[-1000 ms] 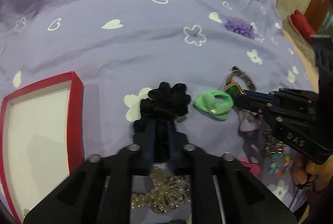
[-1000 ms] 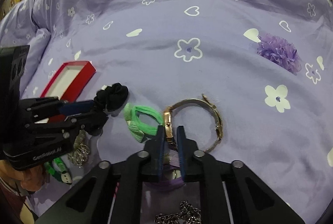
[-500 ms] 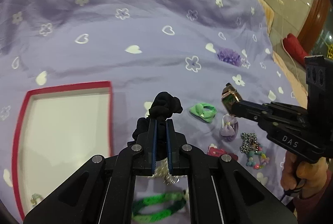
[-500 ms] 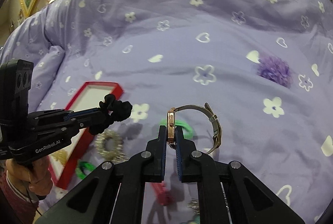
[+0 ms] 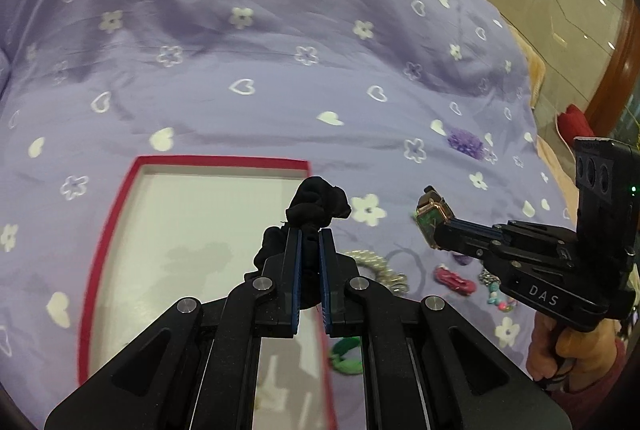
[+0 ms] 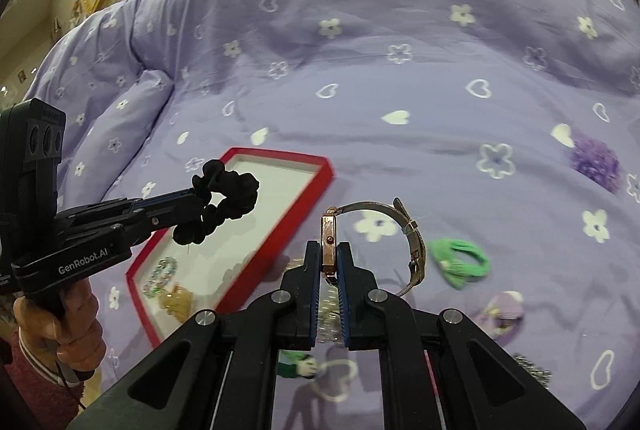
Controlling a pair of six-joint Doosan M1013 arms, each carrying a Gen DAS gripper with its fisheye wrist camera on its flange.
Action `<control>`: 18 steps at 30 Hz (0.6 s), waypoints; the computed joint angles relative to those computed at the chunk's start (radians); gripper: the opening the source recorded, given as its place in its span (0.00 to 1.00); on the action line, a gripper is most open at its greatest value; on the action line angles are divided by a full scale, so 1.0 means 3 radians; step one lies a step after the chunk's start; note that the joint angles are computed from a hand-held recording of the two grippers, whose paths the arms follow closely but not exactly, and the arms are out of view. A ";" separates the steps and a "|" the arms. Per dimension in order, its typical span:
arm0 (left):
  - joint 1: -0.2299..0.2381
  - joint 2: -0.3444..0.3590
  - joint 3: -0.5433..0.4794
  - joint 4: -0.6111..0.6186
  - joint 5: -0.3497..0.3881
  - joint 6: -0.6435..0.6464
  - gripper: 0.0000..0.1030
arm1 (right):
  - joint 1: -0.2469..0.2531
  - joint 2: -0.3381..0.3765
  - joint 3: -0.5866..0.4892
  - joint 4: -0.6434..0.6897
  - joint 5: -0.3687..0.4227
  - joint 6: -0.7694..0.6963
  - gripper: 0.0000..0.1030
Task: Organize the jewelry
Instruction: 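Carry the scrunchie and watch into the tray and open both tools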
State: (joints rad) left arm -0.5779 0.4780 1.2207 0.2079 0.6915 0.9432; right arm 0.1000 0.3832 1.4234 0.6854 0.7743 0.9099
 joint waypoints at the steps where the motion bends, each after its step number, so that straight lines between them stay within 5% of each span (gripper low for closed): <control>1: 0.0011 -0.0019 0.0030 0.0025 -0.0005 -0.0038 0.06 | 0.0017 0.0003 -0.0004 0.0011 0.0012 -0.0016 0.07; 18: 0.0185 -0.0089 0.0237 0.0354 0.0086 -0.0435 0.06 | 0.0342 0.0211 -0.0300 -0.0064 0.0202 -0.0061 0.07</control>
State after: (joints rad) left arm -0.5223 0.4513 1.2919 0.3141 0.7174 0.8127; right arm 0.2025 0.4466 1.3335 0.6662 0.8347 0.8917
